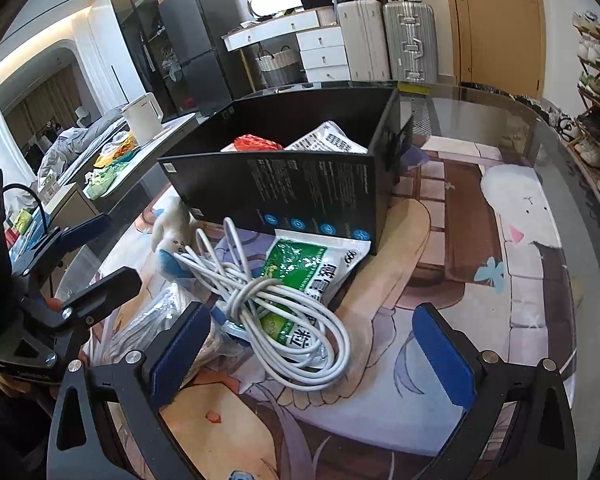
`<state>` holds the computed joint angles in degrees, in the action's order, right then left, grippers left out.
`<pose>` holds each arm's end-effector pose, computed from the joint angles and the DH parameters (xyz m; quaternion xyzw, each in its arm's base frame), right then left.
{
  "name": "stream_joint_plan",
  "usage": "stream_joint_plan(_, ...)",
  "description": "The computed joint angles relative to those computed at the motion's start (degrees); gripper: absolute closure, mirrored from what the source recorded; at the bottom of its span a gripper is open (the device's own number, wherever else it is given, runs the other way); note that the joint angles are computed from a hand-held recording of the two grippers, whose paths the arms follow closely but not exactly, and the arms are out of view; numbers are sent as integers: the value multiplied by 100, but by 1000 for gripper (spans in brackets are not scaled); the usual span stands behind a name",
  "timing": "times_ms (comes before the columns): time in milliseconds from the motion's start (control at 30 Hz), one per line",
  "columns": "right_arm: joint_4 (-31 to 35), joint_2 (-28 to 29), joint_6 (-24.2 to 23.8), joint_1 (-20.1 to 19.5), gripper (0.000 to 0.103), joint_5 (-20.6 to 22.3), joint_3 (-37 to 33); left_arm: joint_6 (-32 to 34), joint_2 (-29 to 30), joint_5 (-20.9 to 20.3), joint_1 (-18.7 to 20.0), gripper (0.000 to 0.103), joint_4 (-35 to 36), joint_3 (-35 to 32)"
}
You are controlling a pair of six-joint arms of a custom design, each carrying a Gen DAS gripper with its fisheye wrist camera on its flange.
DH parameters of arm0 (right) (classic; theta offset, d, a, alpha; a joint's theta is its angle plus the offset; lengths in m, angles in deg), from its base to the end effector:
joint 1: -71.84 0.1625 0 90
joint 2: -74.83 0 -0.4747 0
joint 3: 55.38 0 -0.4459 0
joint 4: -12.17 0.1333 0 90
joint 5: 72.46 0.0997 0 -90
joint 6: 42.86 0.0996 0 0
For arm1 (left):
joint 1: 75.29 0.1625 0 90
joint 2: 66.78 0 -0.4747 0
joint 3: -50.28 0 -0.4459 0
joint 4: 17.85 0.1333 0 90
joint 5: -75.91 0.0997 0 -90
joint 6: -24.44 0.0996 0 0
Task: Organize soft objects
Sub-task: 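Close the right gripper on the white cable coil while the left approaches the rope bag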
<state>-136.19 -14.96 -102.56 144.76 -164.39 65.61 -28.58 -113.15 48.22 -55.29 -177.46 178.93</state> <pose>-0.0277 -0.5326 0.3632 0.3495 -0.9069 0.1738 0.1586 -0.3702 -0.3704 -0.0028 0.1820 0.8328 -0.4069 0.3283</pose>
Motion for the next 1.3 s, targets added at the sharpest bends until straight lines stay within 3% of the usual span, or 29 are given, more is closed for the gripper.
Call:
stream_joint_plan(633,181,33,97,-56,1,-40,-72,231,21,-185,46,0,-311,38)
stream_joint_plan(1033,-428,182,307,124,1,-265,80,229,39,-197,32,0,-188,4)
stream_joint_plan(1300,-347,167,211,34,1,-271,-25,241,35,-231,29,0,-181,3)
